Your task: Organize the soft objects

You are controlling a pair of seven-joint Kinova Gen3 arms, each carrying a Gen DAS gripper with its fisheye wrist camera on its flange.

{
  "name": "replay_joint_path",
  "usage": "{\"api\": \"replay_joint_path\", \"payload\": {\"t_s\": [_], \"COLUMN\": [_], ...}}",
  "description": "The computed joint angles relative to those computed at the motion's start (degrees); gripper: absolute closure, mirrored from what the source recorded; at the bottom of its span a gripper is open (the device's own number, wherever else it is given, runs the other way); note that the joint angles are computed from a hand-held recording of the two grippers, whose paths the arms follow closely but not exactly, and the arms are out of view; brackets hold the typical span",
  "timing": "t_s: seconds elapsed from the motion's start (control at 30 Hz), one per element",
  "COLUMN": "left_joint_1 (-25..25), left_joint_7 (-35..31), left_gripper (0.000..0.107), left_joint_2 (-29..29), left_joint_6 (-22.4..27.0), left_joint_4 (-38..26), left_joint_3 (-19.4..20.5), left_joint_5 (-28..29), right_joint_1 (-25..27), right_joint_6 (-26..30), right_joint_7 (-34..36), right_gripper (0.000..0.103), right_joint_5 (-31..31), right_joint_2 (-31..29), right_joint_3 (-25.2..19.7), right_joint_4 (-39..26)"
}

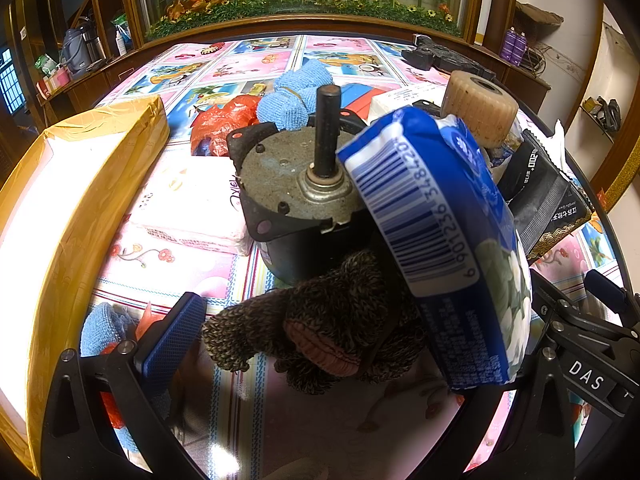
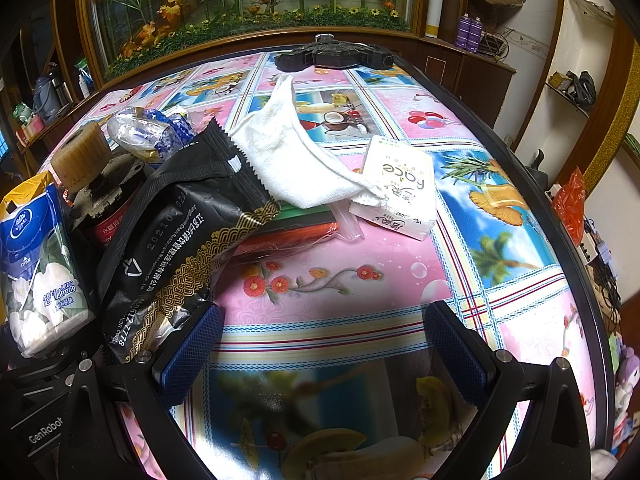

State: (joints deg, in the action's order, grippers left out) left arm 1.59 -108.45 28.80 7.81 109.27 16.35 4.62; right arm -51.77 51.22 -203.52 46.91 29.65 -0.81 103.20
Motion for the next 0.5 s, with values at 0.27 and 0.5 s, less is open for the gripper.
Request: {"api": "replay_joint_path", "payload": {"t_s": [0.27,0.5], "left_joint_1": [0.18,-2.49], "left_joint_7": [0.11,-2.82], "left_gripper": [0.004,0.004], "left_joint_2": [-0.12,-0.24], "left_joint_6": [0.18,2.9], "left_joint_4": [0.05,-0.46], "left_joint_3": [-0.22,2.07], "left_joint_5": [0.05,0.32], "right_joint_1": [0.02,0.03], "right_joint_6": [0.02,0.03], "right_joint_7": [0.01,0.04], "right_gripper": [0.001,0.001], "right_joint_5": [-0.01,-0.03], "right_joint_2": [0.02,0.04], "right_joint_3": [-0.03,-0.03], "right_joint_4": [-0.01,-0.05]}}
